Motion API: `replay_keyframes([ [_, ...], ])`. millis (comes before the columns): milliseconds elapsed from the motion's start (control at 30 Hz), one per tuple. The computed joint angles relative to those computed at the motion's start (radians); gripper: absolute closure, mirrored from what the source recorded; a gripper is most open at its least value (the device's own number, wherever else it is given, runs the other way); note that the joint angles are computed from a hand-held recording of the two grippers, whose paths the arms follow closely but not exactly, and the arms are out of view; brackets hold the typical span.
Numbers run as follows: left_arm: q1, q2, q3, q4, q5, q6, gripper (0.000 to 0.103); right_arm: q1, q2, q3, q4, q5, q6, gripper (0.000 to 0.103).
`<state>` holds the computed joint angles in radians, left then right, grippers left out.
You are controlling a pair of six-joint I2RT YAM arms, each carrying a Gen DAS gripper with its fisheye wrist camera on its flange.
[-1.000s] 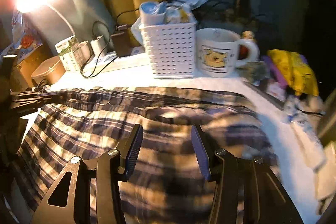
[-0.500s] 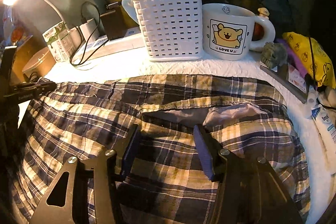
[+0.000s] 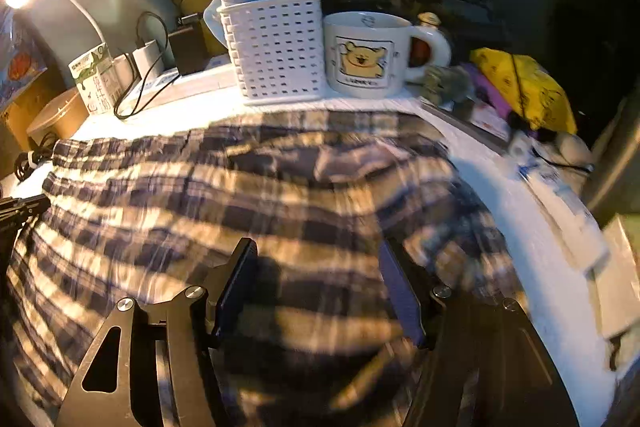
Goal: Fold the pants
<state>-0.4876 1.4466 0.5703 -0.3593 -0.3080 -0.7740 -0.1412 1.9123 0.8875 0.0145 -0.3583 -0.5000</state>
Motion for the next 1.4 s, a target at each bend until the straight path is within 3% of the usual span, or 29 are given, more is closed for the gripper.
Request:
replay_keyframes([
  [100, -0.031, -0.052, -0.017, -0.067, -0.035, -0.059, 0.094, -0.046, -0.033, -0.040, -0.002, -0.020, -0.024, 0.038],
  [300, -0.270, -0.138, 0.035, -0.171, -0.126, -0.183, 0.094, -0.125, -0.114, -0.116, -0.001, -0.039, -0.070, 0.037],
  [600, -0.439, 0.036, 0.155, -0.048, -0.080, -0.261, 0.094, -0.260, -0.211, -0.179, -0.061, -0.096, -0.152, 0.036],
  [733, -0.451, 0.092, 0.126, 0.007, -0.027, -0.329, 0.094, -0.292, -0.240, -0.227, -0.018, -0.071, -0.189, 0.036],
  [800, -0.474, 0.068, 0.094, 0.024, -0.056, -0.351, 0.094, -0.324, -0.229, -0.224, -0.025, -0.077, -0.201, 0.035],
  [1000, -0.527, -0.032, 0.052, -0.108, -0.092, -0.477, 0.094, -0.406, -0.190, -0.209, -0.027, -0.074, -0.228, 0.034],
  [1133, -0.564, -0.123, 0.031, -0.230, -0.140, -0.565, 0.094, -0.438, -0.168, -0.200, -0.036, -0.090, -0.230, 0.020],
  [1400, -0.582, -0.262, 0.018, -0.425, -0.217, -0.688, 0.092, -0.411, -0.182, -0.186, -0.185, -0.167, -0.244, 0.020],
])
